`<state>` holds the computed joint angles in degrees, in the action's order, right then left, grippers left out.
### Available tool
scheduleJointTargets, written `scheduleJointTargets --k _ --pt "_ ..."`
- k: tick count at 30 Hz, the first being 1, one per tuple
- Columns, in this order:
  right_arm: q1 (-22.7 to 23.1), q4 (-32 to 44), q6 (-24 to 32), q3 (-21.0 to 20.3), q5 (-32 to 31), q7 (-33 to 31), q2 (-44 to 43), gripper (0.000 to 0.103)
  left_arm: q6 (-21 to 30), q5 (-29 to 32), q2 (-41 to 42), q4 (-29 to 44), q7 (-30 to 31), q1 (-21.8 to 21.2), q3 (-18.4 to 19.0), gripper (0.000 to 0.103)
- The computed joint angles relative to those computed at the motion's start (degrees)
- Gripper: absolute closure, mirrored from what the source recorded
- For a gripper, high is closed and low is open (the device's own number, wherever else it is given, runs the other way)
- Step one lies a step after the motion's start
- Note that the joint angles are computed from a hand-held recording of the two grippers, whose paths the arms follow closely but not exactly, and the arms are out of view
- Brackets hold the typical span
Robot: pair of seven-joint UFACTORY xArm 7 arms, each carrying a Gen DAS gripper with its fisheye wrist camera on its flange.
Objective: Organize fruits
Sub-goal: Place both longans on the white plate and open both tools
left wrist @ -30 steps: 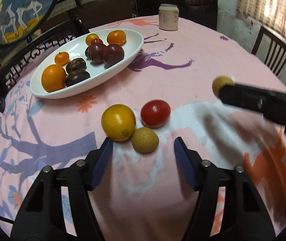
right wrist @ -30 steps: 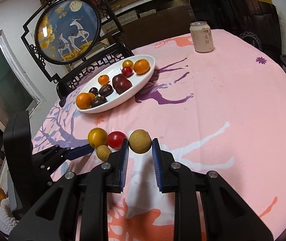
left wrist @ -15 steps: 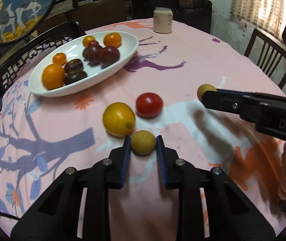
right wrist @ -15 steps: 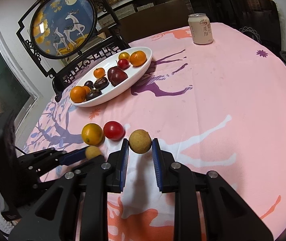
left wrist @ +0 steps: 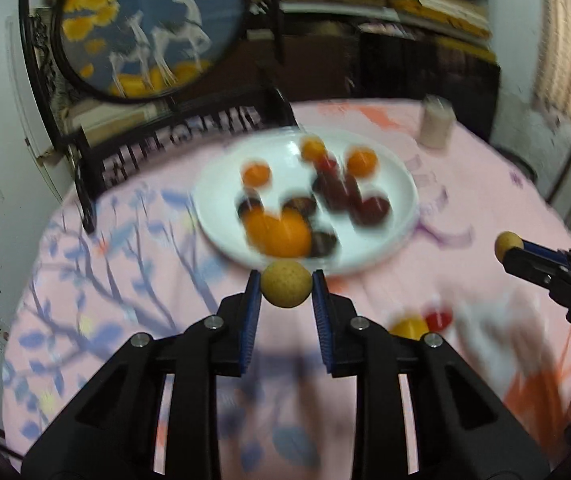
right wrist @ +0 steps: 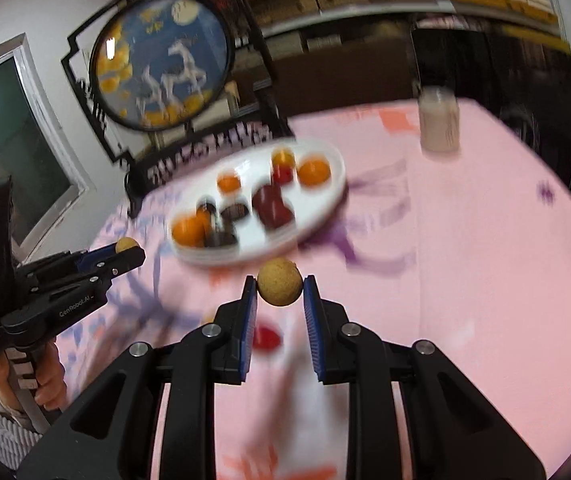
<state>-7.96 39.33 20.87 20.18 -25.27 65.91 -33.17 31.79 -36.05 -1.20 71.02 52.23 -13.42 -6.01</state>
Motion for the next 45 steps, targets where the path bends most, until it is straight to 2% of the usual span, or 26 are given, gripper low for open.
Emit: scheduleJointTargets --k 4,8,11,13,14,16,17,18,20,21,23,25,26,28,30,32,34,35,36,37,39,41,45 --pt "-5.24 7.79 -4.85 0.42 -4.17 1.4 11.24 0.079 3.67 2.85 10.77 13.92 -9.29 0.1 -1.13 0.077" --pt "-5.39 13.76 -5.73 -1.98 -8.72 2.96 20.69 0.079 4.02 10.6 20.3 23.8 -17.89 -0.33 -2.19 0.077" --pt "-4.89 17.43 -4.66 -3.49 -12.78 3.56 25.75 0.079 8.63 13.49 27.44 32.54 -22.17 0.49 -3.18 0.077" --pt "-3.48 18.52 -3.58 -4.88 -12.91 2.71 27.37 0.079 10.53 13.77 30.49 36.0 -23.37 1.44 -4.29 0.077" --pt "-2.45 18.66 -2.69 -5.94 -10.93 0.83 27.97 0.079 12.08 14.19 31.92 37.85 -24.07 1.66 -4.58 0.077" --pt "-1.26 17.73 -3.12 -7.68 -10.26 1.31 27.98 0.055 14.0 15.81 33.49 39.89 -24.81 1.54 -4.65 0.064" --pt "-1.15 17.13 -3.57 -8.05 -12.93 4.16 27.58 0.051 13.38 16.47 33.27 39.36 -24.94 1.41 -4.58 0.048" --pt "-0.64 16.71 -4.1 -8.63 -13.95 5.06 27.26 0.05 10.9 16.58 32.25 37.45 -24.94 1.4 -4.63 0.038" --pt "1.0 16.37 -4.12 -10.05 -13.25 4.85 26.73 0.049 9.62 15.95 31.32 36.13 -24.19 2.11 -5.5 0.028" --pt "1.48 16.08 -4.5 -10.57 -14.23 6.03 26.37 0.047 9.29 15.6 30.75 35.47 -23.77 2.41 -5.85 0.019" --pt "2.01 15.8 -4.4 -11.25 -17.89 9.64 25.76 0.044 5.52 15.9 29.07 32.68 -24.02 2.06 -5.5 0.011" --pt "2.85 15.66 -4.9 -12.17 -19.47 10.97 25.51 0.04 3.65 16.06 28.87 32.04 -23.79 2.17 -5.65 0.01" --pt "2.58 15.49 -5.45 -12.07 -22.03 13.57 25.15 0.035 3.63 15.81 28.85 31.99 -23.68 2.42 -5.91 0.01" --pt "2.08 15.98 -4.88 -11.5 -27.48 18.61 24.89 0.018 3.11 14.21 28.93 31.81 -22.68 3.41 -6.88 0.006" --pt "2.23 16.55 -3.29 -11.11 -32.03 22.23 24.23 0.001 0.91 8.48 28.27 29.85 -17.09 6.52 -10.27 0.002" --pt "2.86 16.75 -2.16 -11.3 -36.15 25.24 23.61 0.001 -0.51 2.69 27.48 28.27 -11.88 8.88 -12.59 0.002" --pt "-0.03 16.42 -4.17 -8.88 -42.89 29.16 22.56 0.001 -0.35 2.39 27.16 28.4 -11.91 7.95 -11.28 0.002" --pt "1.62 16.94 -1.98 -9.58 -42.72 27.52 22.6 0.001 -0.55 3.87 26.96 28.5 -12.93 6.79 -9.97 0.002" --pt "5.48 17.48 -0.52 -12.68 -40.14 23.97 23.1 0.001 -1.38 5.48 26.74 28.23 -14.24 5.61 -8.74 0.002" --pt "6.94 17.82 -0.31 -13.74 -35.97 18.92 23.5 0.001 -2.64 6.98 26.3 27.51 -15.34 4.64 -7.81 0.002" --pt "6.34 18.14 -0.1 -12.5 -33.66 15.15 23.8 0.001 -4.92 8.03 25.22 25.53 -14.87 4.29 -7.83 0.002" --pt "7.23 18.63 3.06 -11.77 -32.67 13.25 23.81 0.001 -6.95 10.18 24.03 23.42 -15.39 3.42 -7.1 0.002" --pt "7.53 15.82 5.01 -10.35 -35.55 20.45 20.39 0.001 -9.11 12.69 21.0 19.59 -18.12 2.78 -6.33 0.002"
